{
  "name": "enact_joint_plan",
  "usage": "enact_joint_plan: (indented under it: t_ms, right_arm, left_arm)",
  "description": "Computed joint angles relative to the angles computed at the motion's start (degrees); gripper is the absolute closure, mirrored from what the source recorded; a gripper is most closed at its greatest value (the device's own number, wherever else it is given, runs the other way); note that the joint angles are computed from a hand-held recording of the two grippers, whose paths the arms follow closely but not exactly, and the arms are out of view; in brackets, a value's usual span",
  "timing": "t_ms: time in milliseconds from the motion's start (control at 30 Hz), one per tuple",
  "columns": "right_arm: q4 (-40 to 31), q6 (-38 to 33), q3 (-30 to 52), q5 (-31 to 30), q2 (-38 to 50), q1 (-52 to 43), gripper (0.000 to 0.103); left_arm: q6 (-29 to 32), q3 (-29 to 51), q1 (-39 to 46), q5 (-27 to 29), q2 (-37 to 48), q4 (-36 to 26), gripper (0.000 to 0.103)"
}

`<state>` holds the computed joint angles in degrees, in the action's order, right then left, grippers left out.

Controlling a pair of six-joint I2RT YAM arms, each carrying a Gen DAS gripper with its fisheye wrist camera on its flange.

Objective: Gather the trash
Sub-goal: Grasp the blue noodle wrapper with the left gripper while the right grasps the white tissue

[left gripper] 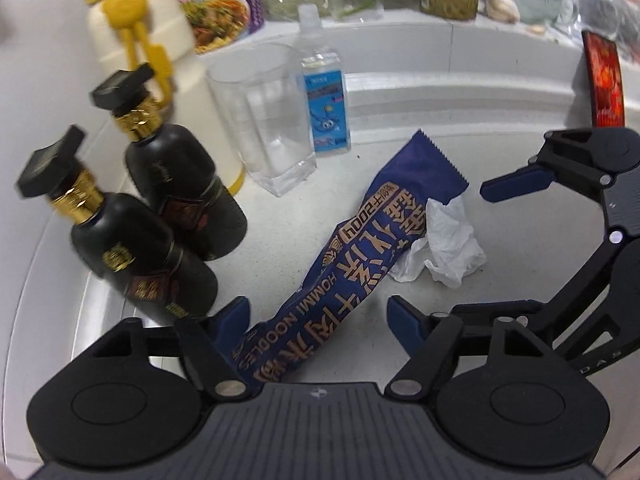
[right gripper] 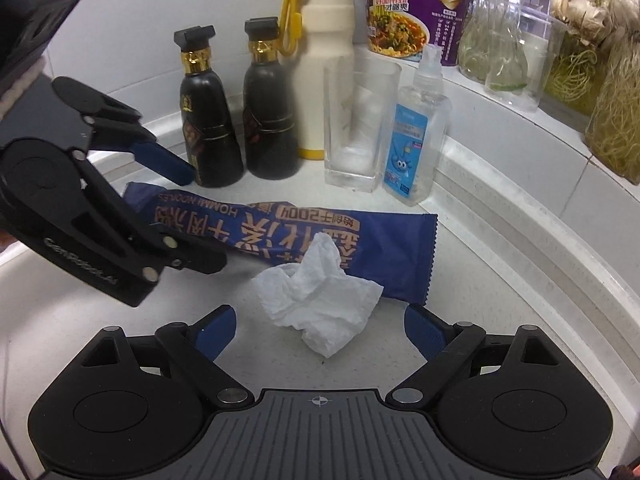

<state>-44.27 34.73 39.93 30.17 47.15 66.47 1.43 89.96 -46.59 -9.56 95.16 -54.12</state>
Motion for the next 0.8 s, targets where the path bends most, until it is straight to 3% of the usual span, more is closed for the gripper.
enact_joint_plan:
  t_ms: [100, 367, 567, 633, 800]
  right_arm:
    - [1.3, -0.9, -0.5, -1.2, -0.2, -0.8, 0.010]
    - [4.9, -2.4, -1.4, -1.9, 0.3, -2.2, 0.016]
    - [5.8, -0.7, -1.9, -1.5, 0.7, -3.2, 0.037]
    - [5.6, 0.1, -2.0, -1.4, 1.0, -3.2, 0.056]
    - [4.3, 3.9, -2.4, -0.2, -0.4, -1.8, 0.073]
  left_arm:
    - [-0.2, 1.7, -0.2, -0.8, 1.8, -1.3, 0.047]
    - [-5.6, 1.4, -0.9, -1.7, 1.3, -3.3, 0.059]
    - [-13.9, 0.4, -0.8, -1.1, -1.2, -5.8, 0.063]
    - [-17.7, -0.4, -0.3, -0.2, -2.6, -6.4, 0.064]
    - [-27.2, -3.6, -0.7, 1.2, -7.5, -6.6, 0.070]
